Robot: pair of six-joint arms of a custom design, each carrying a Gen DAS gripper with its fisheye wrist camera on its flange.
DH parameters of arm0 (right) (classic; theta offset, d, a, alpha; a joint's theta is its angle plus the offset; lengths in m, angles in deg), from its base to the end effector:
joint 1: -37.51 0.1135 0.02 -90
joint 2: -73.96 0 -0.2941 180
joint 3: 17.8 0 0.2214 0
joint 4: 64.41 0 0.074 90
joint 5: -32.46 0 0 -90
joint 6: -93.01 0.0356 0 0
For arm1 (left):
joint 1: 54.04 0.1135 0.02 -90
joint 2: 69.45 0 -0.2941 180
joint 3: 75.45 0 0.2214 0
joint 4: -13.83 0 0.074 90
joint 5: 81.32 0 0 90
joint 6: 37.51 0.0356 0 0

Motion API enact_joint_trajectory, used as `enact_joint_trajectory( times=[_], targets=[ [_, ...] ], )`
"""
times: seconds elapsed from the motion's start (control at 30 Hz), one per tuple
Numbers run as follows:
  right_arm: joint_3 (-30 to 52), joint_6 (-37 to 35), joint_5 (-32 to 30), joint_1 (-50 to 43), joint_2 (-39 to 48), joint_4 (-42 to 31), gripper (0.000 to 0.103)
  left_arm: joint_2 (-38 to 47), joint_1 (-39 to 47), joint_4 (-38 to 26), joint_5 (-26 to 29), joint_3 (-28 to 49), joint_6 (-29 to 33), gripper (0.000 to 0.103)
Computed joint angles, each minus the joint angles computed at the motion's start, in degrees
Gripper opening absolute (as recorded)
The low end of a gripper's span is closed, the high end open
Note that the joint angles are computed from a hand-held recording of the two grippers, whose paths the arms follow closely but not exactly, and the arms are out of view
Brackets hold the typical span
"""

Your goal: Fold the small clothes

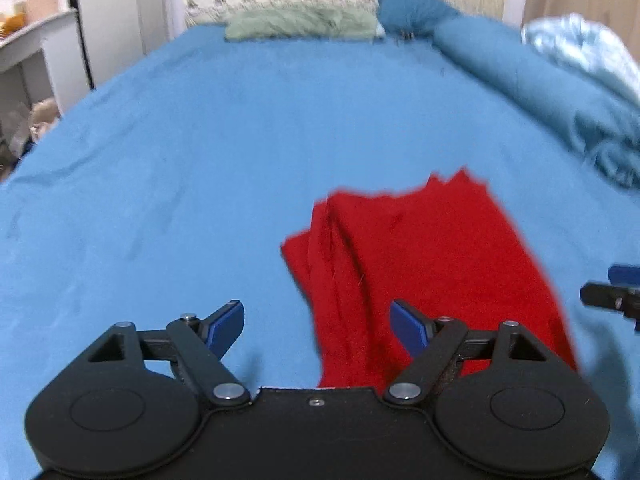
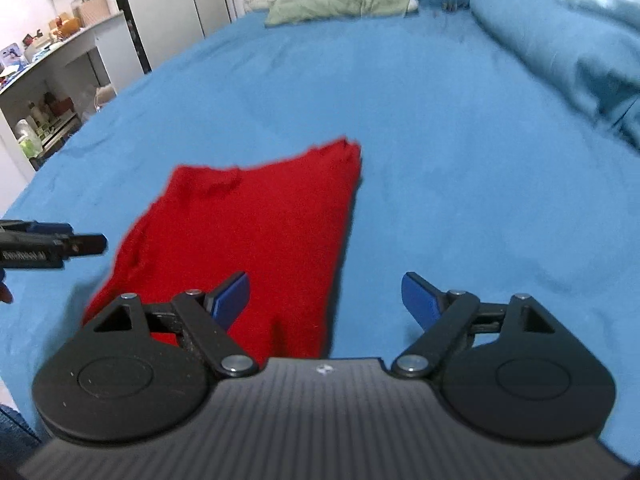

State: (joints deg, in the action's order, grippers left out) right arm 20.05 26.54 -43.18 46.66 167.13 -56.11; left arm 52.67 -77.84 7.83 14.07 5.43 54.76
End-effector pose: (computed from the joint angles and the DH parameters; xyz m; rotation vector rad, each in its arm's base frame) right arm 0.2346 0.0288 0.1457 0.4108 2.3226 -0.0238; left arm 0.3803 -0.1714 0.1363 0.5868 2.3378 -0.2877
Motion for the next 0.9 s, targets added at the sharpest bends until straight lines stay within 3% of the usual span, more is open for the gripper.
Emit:
enact_joint_trajectory(
  times=[0.1,0.17,0.27,0.37,0.57,0.73,0.9],
  targets=[
    [1.1,3.0,3.6,4.2,-14.5,-13.7,0.103,-9.6,-1.2,-0.7,-1.5,-5.5,-1.9,0.085],
    [3.6,7.0,7.5,8.5,-23.7,-25.1,0.103,-15.9,-2.2,-2.1,-2.1,-8.7,-3.0,0.094],
    [9.9,16.3,18.2,19.2,-33.1,-43.6,0.103,-25.6,-3.4,-3.4,-2.8,-14.1,-5.2,0.103],
    [16.8,26.3,26.0,29.4,-35.0,-59.2,0.103,-32.2,-5.2,-7.9,-5.7,-16.5,-6.2,0.103],
    [26.6,57.9,34.6,52.4,-29.1,-87.3,0.103,-44.2,-8.6,-12.8,-11.7,-23.6,-5.3,0.103],
    [29.2,79.1,33.3,64.9,-19.9,-99.5,0.103,-49.4,-9.2,-15.0,-12.1,-28.7,-5.4,0.103],
    [27.2,86.0,28.9,69.0,-15.8,-97.7,0.103,-52.7,-11.6,-13.1,-15.9,-34.5,-5.6,0.103]
  ],
)
